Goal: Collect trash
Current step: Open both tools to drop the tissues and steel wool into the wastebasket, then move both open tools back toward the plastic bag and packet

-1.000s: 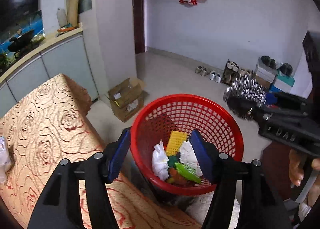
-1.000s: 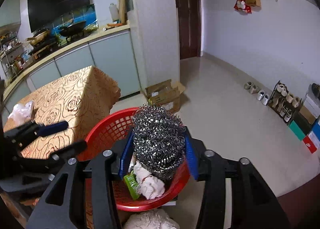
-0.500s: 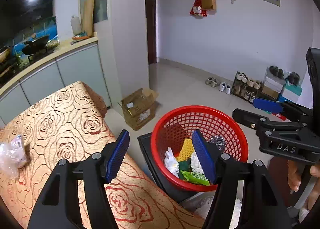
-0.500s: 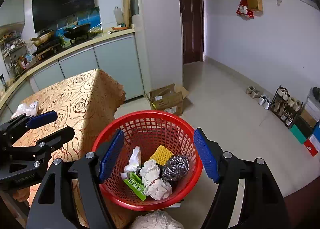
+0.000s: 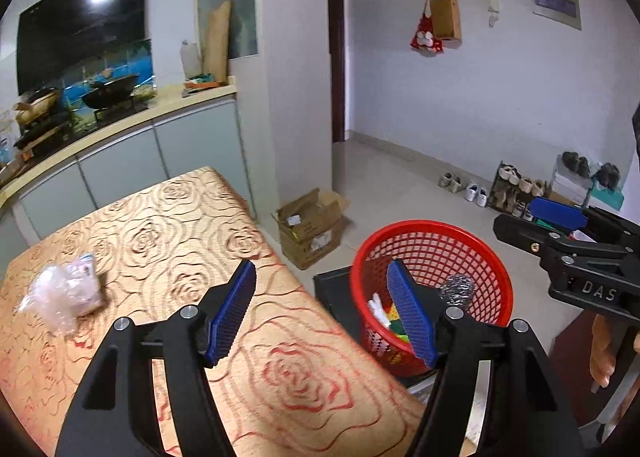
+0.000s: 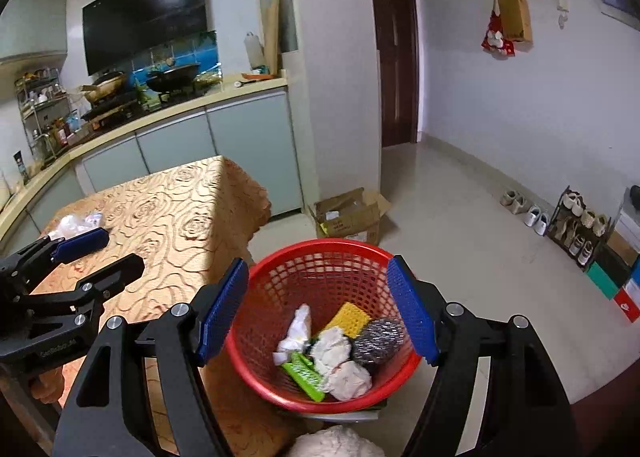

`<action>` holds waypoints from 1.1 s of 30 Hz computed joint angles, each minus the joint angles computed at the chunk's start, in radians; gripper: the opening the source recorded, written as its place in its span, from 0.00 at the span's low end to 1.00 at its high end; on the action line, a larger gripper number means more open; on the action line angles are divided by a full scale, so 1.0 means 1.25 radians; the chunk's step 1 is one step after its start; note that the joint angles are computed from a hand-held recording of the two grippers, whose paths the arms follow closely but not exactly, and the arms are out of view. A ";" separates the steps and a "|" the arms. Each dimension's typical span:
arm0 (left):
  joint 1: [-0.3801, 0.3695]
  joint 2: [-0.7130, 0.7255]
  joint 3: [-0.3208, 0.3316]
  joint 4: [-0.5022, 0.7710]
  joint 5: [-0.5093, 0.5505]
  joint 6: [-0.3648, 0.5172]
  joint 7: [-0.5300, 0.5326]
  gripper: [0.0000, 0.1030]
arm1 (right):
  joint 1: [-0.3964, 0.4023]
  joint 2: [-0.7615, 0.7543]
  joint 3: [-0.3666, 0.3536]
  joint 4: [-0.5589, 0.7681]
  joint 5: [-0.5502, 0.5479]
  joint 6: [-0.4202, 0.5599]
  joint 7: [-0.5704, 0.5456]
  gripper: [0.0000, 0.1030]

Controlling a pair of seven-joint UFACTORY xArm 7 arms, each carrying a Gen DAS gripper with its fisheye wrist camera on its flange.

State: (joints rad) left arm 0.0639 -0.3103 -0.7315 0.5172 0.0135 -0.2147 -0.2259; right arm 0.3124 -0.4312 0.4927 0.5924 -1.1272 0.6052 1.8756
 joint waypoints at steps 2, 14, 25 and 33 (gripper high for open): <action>-0.041 -0.024 0.055 -0.023 0.002 0.003 -0.004 0.65 | 0.004 0.008 0.012 0.016 -0.004 0.010 0.005 0.67; -0.121 -0.130 0.273 -0.136 0.021 0.017 -0.016 0.69 | 0.079 0.134 0.021 0.148 -0.082 0.069 0.038 0.69; -0.124 -0.092 0.538 -0.141 0.028 0.001 0.059 0.76 | 0.176 0.276 -0.060 0.263 -0.164 0.058 0.046 0.72; -0.208 0.013 0.704 -0.080 0.093 -0.071 0.111 0.79 | 0.237 0.372 -0.127 0.344 -0.187 0.027 0.046 0.73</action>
State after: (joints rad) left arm -0.1955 -0.2941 0.1483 0.4166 0.1303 -0.3037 -0.0868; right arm 0.6090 0.0332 0.3336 1.0219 -1.3613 0.6390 1.9326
